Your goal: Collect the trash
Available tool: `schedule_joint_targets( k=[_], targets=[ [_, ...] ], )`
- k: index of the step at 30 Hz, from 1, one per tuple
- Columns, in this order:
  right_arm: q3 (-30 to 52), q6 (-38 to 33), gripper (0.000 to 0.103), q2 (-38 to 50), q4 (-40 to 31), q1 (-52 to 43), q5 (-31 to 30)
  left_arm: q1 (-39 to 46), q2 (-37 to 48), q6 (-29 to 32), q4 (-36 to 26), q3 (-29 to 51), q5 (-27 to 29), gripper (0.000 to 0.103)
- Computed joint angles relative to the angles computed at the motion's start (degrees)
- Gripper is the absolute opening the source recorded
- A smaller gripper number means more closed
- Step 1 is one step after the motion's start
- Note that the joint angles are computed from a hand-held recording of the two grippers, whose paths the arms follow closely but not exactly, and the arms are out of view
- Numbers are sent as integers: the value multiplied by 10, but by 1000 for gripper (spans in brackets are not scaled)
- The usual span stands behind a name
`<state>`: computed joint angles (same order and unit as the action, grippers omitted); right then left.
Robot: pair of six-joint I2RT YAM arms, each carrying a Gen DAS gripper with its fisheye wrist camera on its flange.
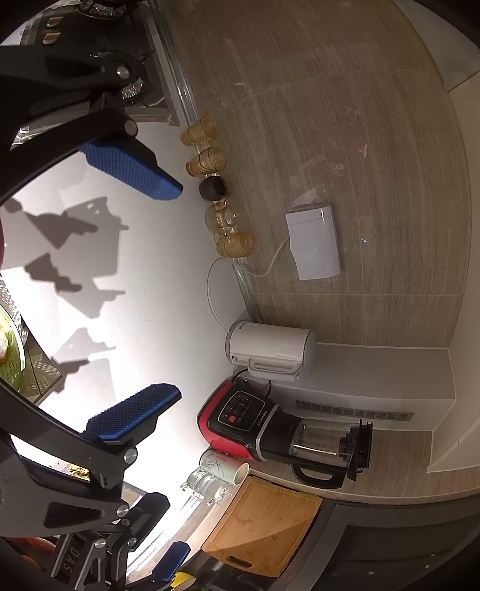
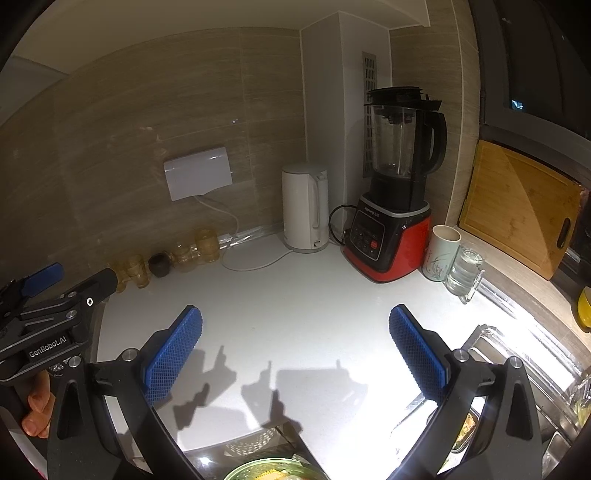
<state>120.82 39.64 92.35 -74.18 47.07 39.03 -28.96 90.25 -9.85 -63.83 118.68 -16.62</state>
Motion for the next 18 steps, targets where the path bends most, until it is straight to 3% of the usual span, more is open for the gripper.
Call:
schedule_joint_targets(
  k=[18],
  targets=[
    [3,2,101,1,-5,0,1,-3,2,-4,-1,0,6,95]
  ],
)
